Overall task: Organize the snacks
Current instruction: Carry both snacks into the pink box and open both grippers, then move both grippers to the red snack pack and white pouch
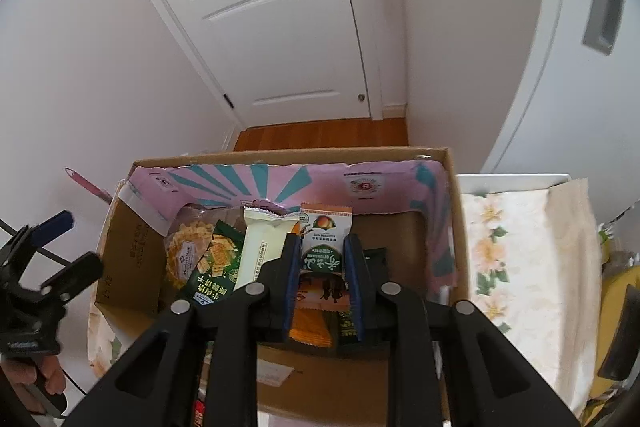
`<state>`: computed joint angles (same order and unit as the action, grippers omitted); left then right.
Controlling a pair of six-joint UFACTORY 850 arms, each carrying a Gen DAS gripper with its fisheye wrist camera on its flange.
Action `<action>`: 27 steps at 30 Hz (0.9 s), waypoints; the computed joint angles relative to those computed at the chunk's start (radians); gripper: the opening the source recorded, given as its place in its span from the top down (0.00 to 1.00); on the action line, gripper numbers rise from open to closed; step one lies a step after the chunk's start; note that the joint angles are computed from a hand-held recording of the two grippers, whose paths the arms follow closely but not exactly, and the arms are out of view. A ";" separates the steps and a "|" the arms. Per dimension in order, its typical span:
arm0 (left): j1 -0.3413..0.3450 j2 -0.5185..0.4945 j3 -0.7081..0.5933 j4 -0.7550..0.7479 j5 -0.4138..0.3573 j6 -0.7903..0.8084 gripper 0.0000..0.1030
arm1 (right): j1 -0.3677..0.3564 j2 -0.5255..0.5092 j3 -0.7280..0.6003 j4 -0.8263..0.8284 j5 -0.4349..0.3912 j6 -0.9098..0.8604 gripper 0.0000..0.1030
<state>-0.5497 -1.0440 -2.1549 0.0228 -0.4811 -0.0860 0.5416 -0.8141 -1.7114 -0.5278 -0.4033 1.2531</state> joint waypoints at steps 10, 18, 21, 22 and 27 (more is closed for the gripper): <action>0.018 0.186 0.278 0.066 0.146 -0.082 0.01 | 0.056 0.079 0.079 -0.357 -0.028 0.341 0.03; 0.024 0.308 0.462 0.002 0.246 -0.010 0.01 | 0.115 0.173 0.175 -0.534 -0.093 0.565 0.03; 0.024 0.347 0.522 -0.043 0.270 0.042 0.01 | 0.137 0.209 0.216 -0.568 -0.122 0.625 0.03; 0.025 0.358 0.539 -0.064 0.277 0.066 0.01 | 0.145 0.221 0.231 -0.584 -0.132 0.650 0.03; 0.023 0.409 0.624 -0.205 0.308 0.222 0.01 | 0.193 0.264 0.291 -0.656 -0.209 0.762 0.01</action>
